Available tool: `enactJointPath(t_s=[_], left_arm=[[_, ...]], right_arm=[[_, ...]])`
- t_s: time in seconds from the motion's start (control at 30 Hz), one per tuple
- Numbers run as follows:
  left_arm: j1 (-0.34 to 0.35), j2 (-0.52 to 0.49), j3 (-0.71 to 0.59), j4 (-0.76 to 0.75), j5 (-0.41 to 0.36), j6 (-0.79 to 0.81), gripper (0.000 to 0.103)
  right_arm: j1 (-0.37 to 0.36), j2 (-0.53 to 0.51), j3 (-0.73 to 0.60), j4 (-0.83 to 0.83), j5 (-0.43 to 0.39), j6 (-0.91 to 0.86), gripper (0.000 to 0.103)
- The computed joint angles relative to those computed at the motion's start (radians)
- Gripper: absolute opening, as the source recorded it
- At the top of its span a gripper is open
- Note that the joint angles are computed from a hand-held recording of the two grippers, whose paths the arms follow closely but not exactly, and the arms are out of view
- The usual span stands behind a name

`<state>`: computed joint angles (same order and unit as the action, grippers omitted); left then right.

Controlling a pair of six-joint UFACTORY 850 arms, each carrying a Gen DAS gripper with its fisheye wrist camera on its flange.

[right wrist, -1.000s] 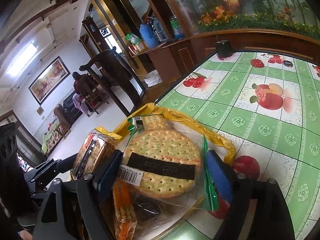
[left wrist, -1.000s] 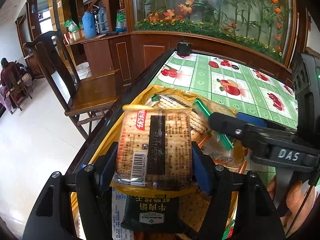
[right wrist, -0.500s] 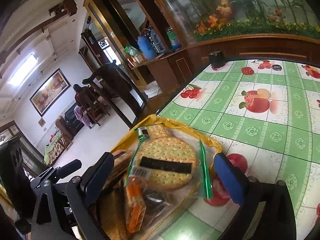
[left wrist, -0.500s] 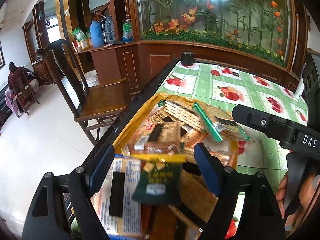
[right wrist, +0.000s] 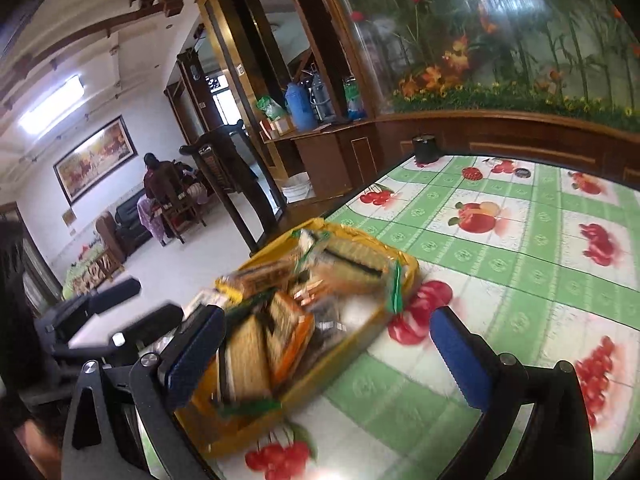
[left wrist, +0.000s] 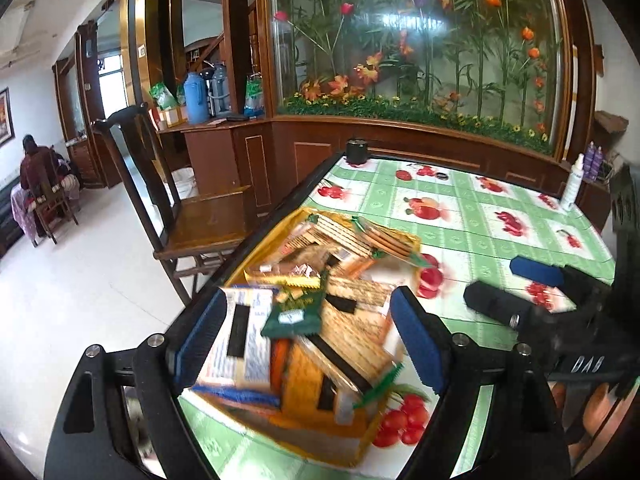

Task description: Organize snacks

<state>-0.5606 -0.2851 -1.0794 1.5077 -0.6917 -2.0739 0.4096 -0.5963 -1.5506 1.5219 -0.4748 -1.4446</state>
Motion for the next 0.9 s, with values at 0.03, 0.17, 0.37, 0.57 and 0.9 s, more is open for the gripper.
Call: enactJointPath(t_s=[0.03, 0.17, 0.37, 0.57, 0.9], left_arm=[[-0.005, 0.006, 0.008, 0.002, -0.003, -0.012, 0.085], [-0.038, 0.024, 0.033, -0.006, -0.057, -0.055, 0.085], [-0.083, 0.040, 0.059, -0.010, -0.121, -0.097, 0.093], [-0.141, 0.000, 0.028, -0.065, -0.249, 0.004, 0.103], [-0.180, 0.028, 0.063, -0.073, -0.237, 0.006, 0.103]], right_arm=[[0.000, 0.020, 0.029, 0.012, 0.007, -0.027, 0.103], [-0.005, 0.105, 0.164, 0.137, 0.031, -0.206, 0.103], [-0.026, 0.182, 0.304, 0.355, 0.003, -0.462, 0.103], [-0.037, 0.180, 0.321, 0.367, -0.028, -0.466, 0.103], [-0.006, 0.206, 0.350, 0.386, -0.015, -0.548, 0.103]])
